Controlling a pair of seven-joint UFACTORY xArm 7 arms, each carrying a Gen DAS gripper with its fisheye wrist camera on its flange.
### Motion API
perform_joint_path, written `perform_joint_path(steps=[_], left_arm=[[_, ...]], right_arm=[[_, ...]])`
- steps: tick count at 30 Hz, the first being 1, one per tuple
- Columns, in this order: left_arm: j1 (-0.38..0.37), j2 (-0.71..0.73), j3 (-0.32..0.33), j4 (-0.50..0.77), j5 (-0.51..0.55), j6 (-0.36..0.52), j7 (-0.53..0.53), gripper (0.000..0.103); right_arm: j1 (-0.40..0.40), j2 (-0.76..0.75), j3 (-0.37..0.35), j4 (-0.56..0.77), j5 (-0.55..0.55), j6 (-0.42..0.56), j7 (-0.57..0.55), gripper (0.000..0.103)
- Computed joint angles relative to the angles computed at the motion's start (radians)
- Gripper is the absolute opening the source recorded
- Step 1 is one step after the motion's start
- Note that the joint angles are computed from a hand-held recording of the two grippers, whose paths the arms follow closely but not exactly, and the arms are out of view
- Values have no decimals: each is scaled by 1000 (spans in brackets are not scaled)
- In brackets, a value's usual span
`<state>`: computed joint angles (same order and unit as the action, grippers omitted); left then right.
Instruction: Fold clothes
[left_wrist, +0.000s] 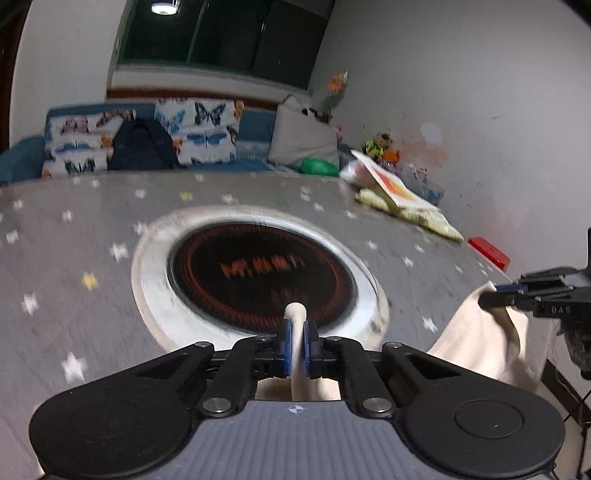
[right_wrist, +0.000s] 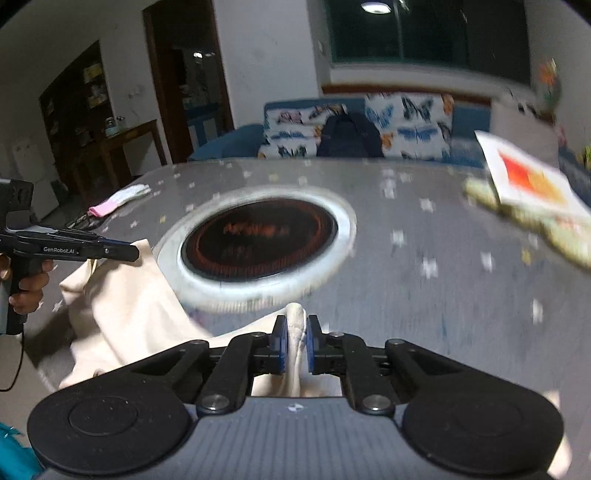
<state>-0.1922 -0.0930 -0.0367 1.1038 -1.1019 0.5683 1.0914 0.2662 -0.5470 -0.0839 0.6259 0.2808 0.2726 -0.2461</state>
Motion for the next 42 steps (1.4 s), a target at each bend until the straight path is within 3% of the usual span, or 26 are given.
perform_joint_path(steps=[8, 12, 18, 22, 28, 29, 30, 36, 39, 42], left_arm=[[27, 182, -41, 218, 30, -125, -55, 7], [46, 318, -69, 354, 150, -180, -184, 7], [34, 509, -55, 538, 377, -196, -423, 7], [39, 567, -51, 597, 483, -164, -533, 7], [153, 501, -167, 515, 466, -126, -492, 9], [170, 482, -187, 493, 449, -123, -469, 9], [184, 464, -202, 472, 428, -118, -444, 9], [210, 337, -230, 342, 242, -24, -255, 9], [182, 307, -214, 306, 199, 18, -201, 9], [134, 300, -178, 285, 232, 24, -216, 10]], right_arm=[[28, 278, -31, 247, 38, -127, -80, 9], [-40, 447, 19, 390, 29, -145, -47, 8], [-117, 648, 74, 540, -138, -136, 135, 8], [-101, 730, 36, 613, -336, -73, 330, 10], [-111, 725, 21, 585, -492, -82, 465, 27], [-108, 714, 16, 572, -526, -91, 489, 35], [-122, 698, 33, 552, -519, -102, 476, 41], [-189, 591, 152, 414, -260, -147, 226, 48], [-177, 589, 161, 422, -167, -117, 151, 48], [-168, 587, 165, 408, -112, -114, 104, 48]])
